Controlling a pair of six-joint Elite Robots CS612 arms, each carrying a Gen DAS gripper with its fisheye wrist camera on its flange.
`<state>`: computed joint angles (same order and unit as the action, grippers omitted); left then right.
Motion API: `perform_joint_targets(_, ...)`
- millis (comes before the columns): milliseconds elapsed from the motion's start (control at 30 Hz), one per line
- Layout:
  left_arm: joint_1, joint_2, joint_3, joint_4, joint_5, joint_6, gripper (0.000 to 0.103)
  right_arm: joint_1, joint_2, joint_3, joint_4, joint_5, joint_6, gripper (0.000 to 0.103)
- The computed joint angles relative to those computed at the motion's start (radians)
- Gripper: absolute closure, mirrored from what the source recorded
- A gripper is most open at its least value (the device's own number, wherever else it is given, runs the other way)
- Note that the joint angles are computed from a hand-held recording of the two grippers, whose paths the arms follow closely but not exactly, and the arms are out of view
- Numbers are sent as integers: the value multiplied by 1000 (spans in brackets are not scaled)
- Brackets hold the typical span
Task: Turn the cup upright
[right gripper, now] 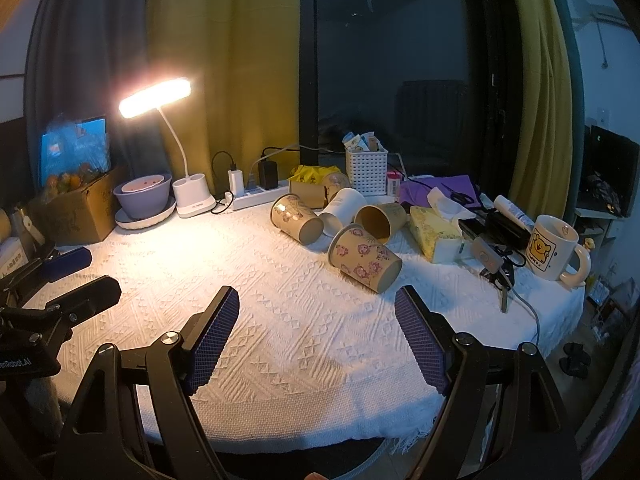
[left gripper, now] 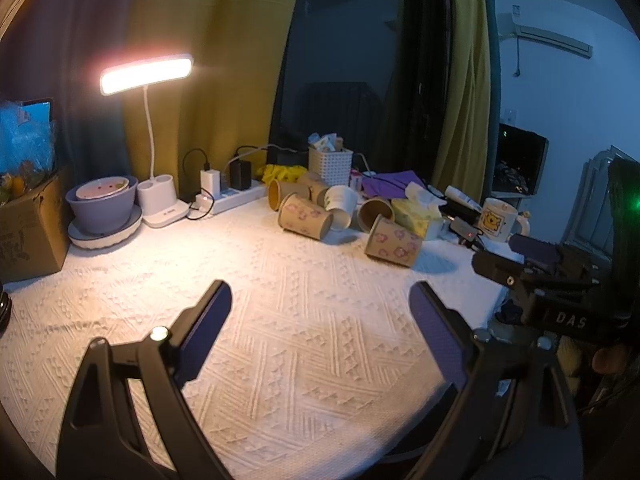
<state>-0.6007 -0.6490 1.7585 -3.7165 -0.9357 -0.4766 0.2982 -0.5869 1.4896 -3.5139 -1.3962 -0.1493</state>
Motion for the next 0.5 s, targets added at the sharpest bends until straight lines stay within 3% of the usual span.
perform_joint_targets(500,1,-1,-3,7,-2,3,12,-4,0,-2,0,5,4,20)
